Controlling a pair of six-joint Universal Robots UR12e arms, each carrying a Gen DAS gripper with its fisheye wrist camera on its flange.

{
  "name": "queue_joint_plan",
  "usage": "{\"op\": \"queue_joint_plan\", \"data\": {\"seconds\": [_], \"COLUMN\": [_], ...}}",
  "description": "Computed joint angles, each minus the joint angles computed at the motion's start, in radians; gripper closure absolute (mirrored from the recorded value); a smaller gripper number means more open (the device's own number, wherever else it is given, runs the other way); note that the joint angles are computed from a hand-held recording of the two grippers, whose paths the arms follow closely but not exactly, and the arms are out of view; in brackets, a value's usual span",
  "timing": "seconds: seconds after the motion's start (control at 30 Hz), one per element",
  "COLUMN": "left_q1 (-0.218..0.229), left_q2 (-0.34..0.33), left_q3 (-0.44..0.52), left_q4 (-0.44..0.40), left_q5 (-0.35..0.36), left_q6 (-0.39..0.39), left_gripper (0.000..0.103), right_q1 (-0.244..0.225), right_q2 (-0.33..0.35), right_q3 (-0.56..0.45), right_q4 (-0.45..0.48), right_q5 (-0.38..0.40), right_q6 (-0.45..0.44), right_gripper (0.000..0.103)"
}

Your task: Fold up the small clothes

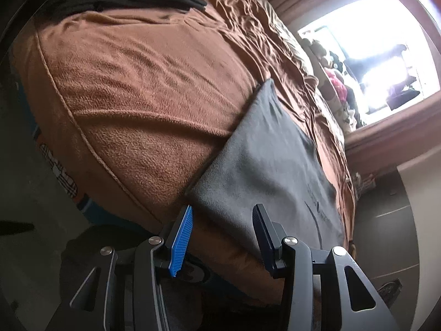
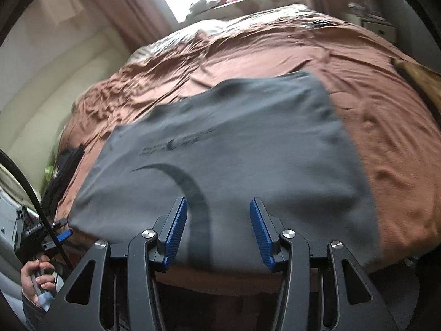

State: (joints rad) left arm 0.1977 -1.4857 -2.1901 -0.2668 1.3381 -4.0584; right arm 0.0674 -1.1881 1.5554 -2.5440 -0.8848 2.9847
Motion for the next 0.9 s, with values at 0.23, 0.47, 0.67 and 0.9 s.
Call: {"op": "queue_joint_plan", "data": {"seconds": [0.23, 0.47, 0.67, 0.9], "left_q1": [-0.002, -0.002, 0.001, -0.005], "left_q2": [-0.016, -0.022, -0.025, -0.035], "left_q3": [0.004, 0.001, -0.005, -0.013], "left_q4": [0.002, 0.019, 0.042, 0.084], "left_q5": [0.009, 0.033, 0.045, 0.062], "left_q6": [-0.029, -0.058, -0.079, -0.112], "left_gripper": [0.057, 0.057, 0.057, 0.06], "right_q1": [0.065, 0.1, 0.129, 0.135], "right_q2": [0.033, 0.076, 0.098, 0.083], "right_q3": [-0.069, -0.12, -0.124, -0.085], "right_q4": [0.102, 0.185, 0.181, 0.112], "right_q5": [0.005, 0.001, -0.07, -0.098], "right_q6": [-0.111, -0.228, -0.276, -0.25], "right_gripper": [0.058, 0.062, 0.072, 0.074]}}
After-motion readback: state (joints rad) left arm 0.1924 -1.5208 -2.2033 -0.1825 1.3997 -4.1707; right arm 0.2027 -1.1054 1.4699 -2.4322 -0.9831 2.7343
